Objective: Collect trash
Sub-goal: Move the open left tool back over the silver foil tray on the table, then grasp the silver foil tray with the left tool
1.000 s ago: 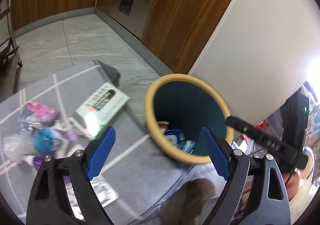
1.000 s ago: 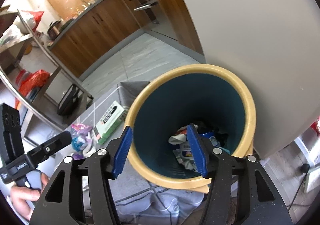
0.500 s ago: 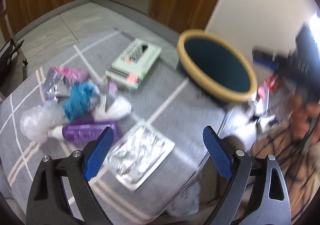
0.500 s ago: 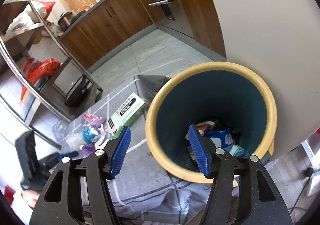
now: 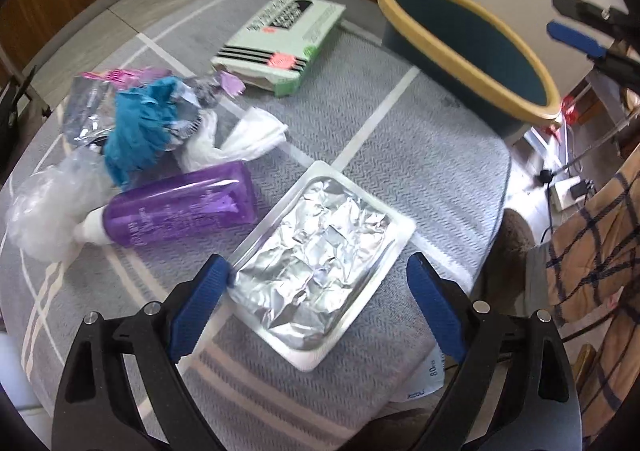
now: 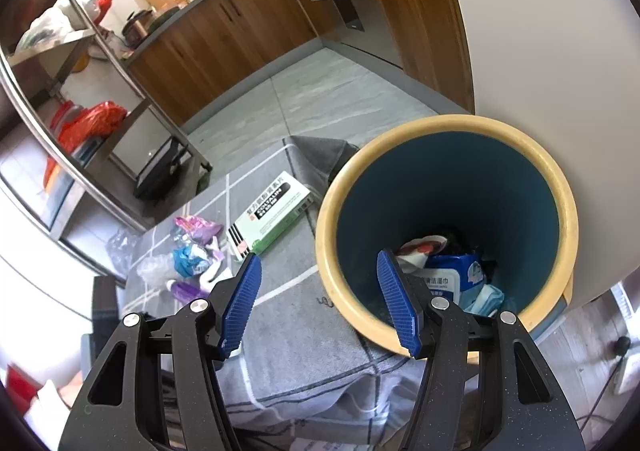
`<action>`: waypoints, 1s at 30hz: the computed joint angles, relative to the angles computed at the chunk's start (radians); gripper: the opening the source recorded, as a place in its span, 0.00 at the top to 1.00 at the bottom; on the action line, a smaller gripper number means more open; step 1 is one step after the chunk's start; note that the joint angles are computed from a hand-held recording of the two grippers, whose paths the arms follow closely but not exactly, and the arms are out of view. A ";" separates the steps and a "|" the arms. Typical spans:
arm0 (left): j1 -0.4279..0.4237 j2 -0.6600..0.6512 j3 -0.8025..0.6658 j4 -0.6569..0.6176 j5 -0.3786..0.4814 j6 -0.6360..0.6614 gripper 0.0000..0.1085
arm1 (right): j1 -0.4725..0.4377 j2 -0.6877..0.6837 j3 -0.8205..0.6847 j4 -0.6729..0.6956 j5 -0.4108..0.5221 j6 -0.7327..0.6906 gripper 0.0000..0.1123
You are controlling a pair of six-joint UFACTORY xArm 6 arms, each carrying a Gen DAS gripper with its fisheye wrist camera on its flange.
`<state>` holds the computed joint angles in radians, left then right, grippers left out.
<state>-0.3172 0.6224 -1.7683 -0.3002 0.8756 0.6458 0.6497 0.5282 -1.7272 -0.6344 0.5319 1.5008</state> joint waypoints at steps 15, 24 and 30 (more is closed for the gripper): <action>-0.021 0.019 -0.012 0.035 -0.022 0.041 0.15 | 0.000 -0.004 0.015 0.003 -0.001 0.012 0.45; 0.000 -0.030 0.024 0.005 0.043 0.020 0.22 | 0.002 0.008 -0.003 0.009 -0.004 0.009 0.45; -0.024 -0.007 0.021 0.077 -0.026 -0.026 0.21 | 0.004 0.016 -0.015 0.021 0.002 -0.008 0.45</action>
